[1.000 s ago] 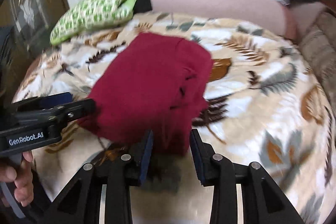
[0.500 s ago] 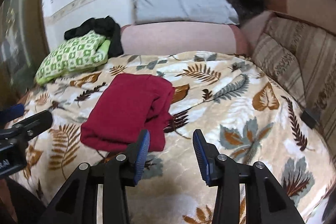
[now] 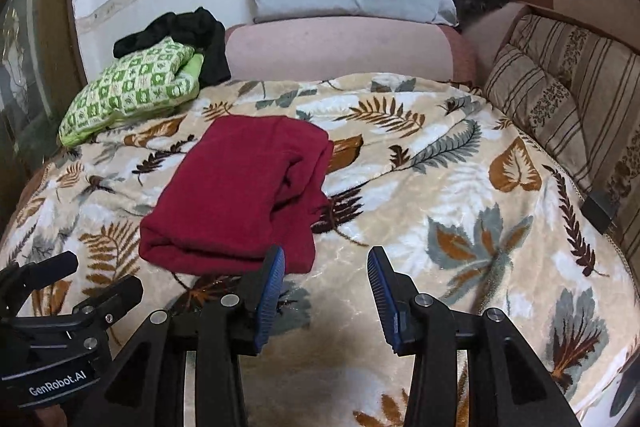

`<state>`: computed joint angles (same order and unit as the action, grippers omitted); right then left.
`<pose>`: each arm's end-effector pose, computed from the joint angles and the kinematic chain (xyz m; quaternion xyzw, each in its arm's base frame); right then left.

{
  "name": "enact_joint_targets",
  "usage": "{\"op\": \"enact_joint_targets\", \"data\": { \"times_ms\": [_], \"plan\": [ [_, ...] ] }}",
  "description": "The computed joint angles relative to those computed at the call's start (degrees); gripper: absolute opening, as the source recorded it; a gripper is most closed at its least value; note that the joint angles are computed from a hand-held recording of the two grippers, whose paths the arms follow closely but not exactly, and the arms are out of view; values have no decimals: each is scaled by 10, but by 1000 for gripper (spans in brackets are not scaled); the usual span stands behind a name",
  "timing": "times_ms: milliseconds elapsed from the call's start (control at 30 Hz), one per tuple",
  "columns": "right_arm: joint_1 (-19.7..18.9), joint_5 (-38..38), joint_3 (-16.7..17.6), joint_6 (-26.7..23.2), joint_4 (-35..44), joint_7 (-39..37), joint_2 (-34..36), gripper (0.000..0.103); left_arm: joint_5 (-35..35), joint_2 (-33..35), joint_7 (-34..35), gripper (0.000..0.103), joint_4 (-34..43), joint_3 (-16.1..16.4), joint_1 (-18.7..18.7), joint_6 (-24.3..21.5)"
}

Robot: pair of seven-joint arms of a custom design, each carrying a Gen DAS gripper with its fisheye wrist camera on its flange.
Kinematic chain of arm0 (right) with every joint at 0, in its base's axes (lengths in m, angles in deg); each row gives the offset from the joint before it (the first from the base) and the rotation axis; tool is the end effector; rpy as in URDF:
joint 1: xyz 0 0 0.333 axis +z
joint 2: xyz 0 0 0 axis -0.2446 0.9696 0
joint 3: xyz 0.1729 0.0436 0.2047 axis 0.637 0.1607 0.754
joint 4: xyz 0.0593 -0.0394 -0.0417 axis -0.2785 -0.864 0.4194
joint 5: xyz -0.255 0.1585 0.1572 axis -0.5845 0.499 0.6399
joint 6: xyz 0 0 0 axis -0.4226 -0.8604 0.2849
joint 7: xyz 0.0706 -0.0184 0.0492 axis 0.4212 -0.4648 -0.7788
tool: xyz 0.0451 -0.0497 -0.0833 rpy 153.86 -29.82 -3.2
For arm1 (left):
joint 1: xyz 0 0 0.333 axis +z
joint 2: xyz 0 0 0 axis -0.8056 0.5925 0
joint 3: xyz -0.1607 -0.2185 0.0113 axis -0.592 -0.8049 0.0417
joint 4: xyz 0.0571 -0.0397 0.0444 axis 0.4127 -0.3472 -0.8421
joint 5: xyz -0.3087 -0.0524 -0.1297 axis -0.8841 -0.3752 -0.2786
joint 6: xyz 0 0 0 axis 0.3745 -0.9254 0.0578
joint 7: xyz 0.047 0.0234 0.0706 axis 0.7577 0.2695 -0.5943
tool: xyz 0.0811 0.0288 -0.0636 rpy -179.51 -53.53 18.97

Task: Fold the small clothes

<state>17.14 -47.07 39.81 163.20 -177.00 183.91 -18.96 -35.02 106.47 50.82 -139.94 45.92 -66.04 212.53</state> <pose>0.5258 0.3454 0.4030 -0.6027 0.6829 -0.2845 0.2991 0.5595 -0.2595 0.4184 -0.5929 0.7308 -0.2640 0.2113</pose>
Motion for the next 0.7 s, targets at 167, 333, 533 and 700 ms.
{"op": "enact_joint_targets", "data": {
  "times_ms": [167, 333, 533, 700],
  "plan": [
    [-1, 10, 0, -2, 0, 5, 2, 41, -3, 8, 10, 91, 6, -2, -1, -8],
    [-3, 26, 4, -3, 10, -15, 13, 41, -24, 13, 32, 91, 10, -12, 7, -11],
    [-1, 44, 3, -1, 16, -29, 20, 41, -27, 19, 39, 91, 17, -11, 2, -18],
    [1, 51, 1, -1, 19, -32, 23, 42, -38, 26, 47, 91, 24, -14, 4, -22]
  ]
}}
